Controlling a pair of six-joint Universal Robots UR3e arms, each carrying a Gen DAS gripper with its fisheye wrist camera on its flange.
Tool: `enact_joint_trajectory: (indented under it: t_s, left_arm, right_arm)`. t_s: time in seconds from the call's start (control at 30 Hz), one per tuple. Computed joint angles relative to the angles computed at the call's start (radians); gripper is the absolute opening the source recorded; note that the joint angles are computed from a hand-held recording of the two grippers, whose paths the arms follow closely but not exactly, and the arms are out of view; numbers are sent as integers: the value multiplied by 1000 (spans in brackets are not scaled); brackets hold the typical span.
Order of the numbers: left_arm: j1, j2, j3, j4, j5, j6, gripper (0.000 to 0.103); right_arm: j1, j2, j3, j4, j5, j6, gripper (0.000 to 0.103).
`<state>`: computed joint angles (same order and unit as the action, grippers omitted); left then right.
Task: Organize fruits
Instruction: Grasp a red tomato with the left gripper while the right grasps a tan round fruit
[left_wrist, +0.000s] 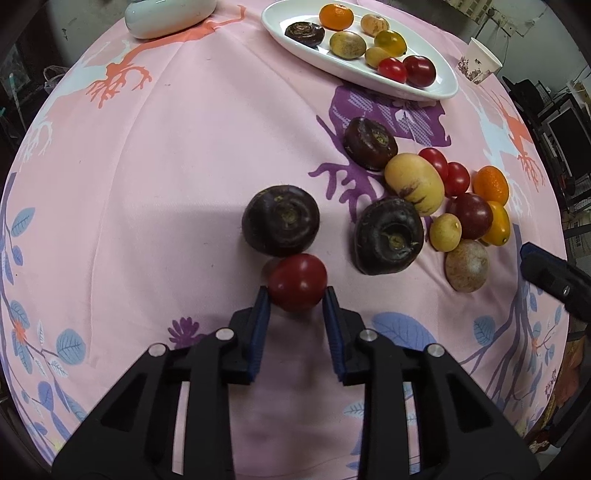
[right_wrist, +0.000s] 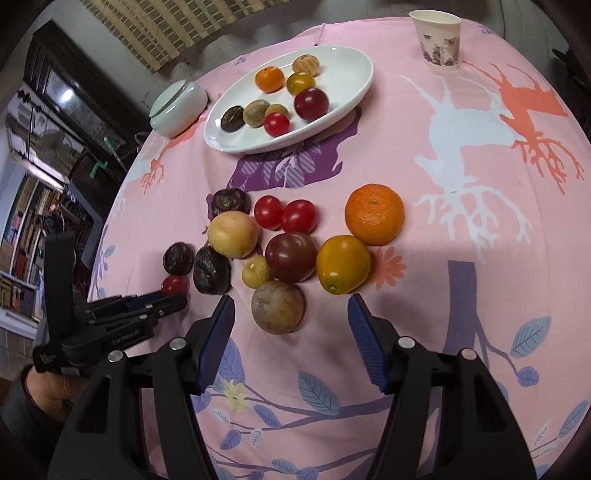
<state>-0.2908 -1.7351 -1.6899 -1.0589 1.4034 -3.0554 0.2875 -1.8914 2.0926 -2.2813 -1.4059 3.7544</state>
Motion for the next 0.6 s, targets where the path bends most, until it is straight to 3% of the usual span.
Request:
enact_joint_trajectory:
  t_s: [0.27,0.53,0.6]
  left_arm:
    - [21,10,-9,-8,-18,12,29]
    - [24,12,-16,-2,-25,9,29]
    - [27,11,-16,-2,-30,11,29]
  right_arm:
    - [115,164,-69,-42,-54,-38,64]
    - [162,300,-145,-56,-133,-39,48]
    - [171,316,-160,-47,-162,-51,40]
